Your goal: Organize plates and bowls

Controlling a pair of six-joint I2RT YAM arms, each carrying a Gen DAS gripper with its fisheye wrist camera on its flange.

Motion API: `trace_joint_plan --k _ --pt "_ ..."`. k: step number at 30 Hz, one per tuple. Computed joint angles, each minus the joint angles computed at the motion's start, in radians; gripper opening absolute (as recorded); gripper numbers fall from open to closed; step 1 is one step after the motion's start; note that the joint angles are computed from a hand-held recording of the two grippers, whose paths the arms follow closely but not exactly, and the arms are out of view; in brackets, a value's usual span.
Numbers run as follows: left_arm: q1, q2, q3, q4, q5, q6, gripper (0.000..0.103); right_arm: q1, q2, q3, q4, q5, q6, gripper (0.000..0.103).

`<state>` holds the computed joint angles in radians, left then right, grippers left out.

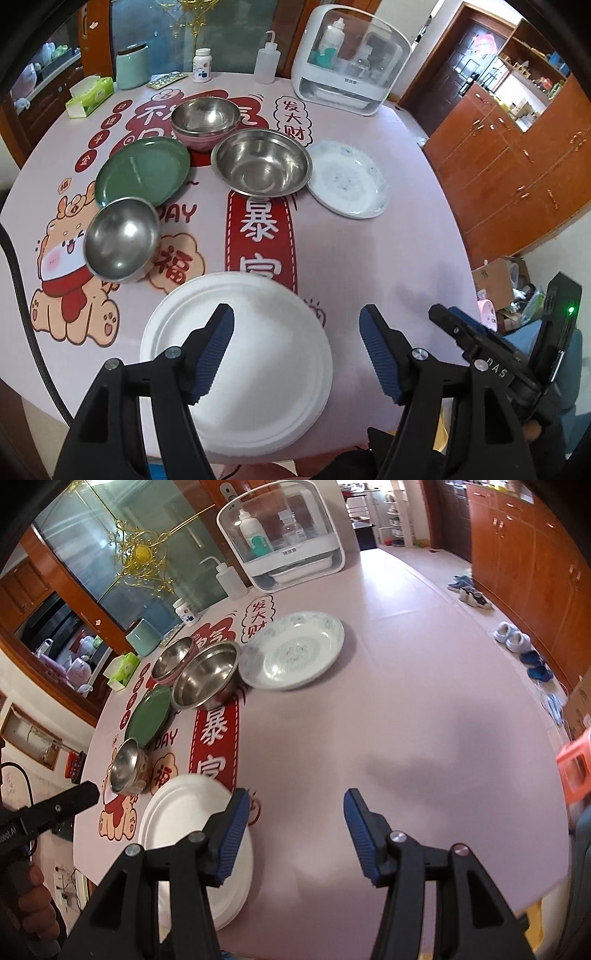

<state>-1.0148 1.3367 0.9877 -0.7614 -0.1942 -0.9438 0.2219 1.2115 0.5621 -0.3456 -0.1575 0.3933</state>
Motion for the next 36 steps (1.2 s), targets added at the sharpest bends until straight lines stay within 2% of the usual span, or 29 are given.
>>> trace_joint_plan --k 8,14,19,25,36 --pt "0.017 0.193 0.145 0.033 -0.021 -0.071 0.069 -0.162 0.253 0.197 -0.004 -0.136 -0.248 0.053" --pt "0.037 0.292 0.224 0.072 -0.023 -0.078 0.069 -0.233 0.393 0.358 -0.011 -0.19 -0.354 0.053" --pt "0.066 0.383 0.314 0.066 -0.025 -0.077 0.069 -0.271 0.504 0.507 -0.025 -0.223 -0.397 0.053" --pt "0.113 0.475 0.39 0.074 -0.001 -0.083 0.069 -0.282 0.63 0.652 -0.035 -0.249 -0.39 0.053" --pt "0.179 0.651 0.471 0.174 0.073 -0.127 0.069 -0.291 0.88 0.867 -0.047 -0.301 -0.431 0.053"
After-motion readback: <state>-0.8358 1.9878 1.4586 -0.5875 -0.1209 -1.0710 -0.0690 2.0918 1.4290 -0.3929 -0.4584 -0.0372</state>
